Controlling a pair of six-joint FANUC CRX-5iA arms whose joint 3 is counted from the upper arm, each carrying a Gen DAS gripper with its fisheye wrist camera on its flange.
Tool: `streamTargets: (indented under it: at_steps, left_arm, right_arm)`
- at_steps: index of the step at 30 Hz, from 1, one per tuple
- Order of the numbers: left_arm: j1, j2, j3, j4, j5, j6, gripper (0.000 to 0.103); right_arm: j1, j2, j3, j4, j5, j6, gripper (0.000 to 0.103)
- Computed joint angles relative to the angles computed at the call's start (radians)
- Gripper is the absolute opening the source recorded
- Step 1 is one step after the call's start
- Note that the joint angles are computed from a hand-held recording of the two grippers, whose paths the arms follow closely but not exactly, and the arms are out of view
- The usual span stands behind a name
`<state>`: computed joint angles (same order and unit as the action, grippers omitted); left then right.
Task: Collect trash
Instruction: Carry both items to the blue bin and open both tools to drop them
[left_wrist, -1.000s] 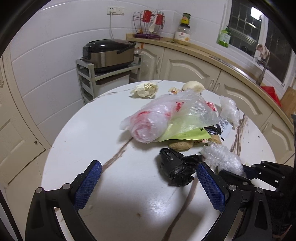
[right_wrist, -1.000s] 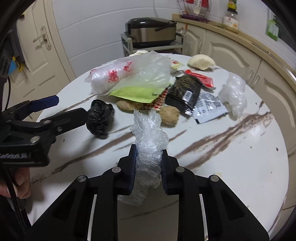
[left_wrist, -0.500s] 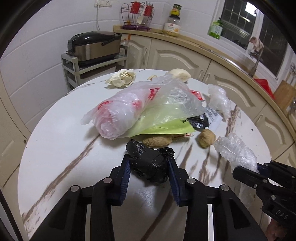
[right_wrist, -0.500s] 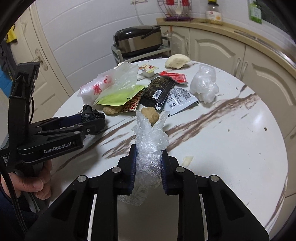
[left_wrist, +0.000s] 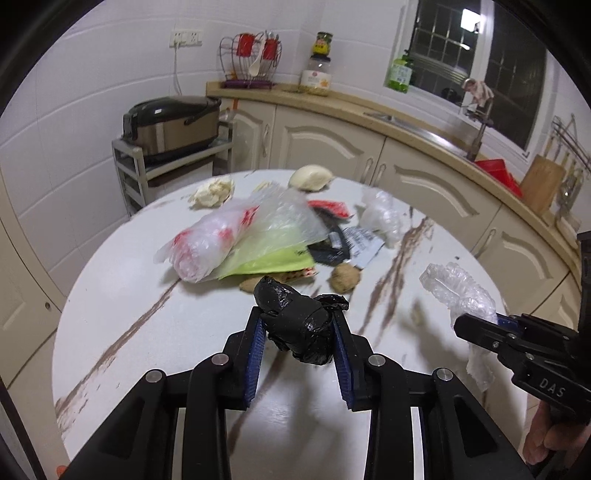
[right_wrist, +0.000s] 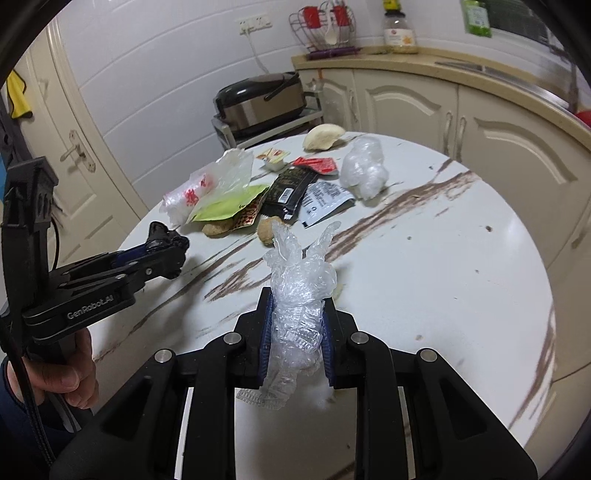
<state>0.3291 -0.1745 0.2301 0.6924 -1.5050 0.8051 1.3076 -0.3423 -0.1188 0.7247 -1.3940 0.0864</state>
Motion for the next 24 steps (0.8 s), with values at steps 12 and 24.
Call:
streamTargets:
  at_steps: [12,24]
  left_arm:
    - [0.006,-0.178,-0.071,0.161,-0.053,-0.074,0.031]
    - [-0.290,-0.241,-0.108,0.141,-0.023,-0.029,0.031]
  right_arm:
    - [0.310,-0.139,-0.084,0.281,-0.323,-0.234,0.022]
    - [0.879,-0.191,-0.101,0.447,-1.030,-0.529,0.022]
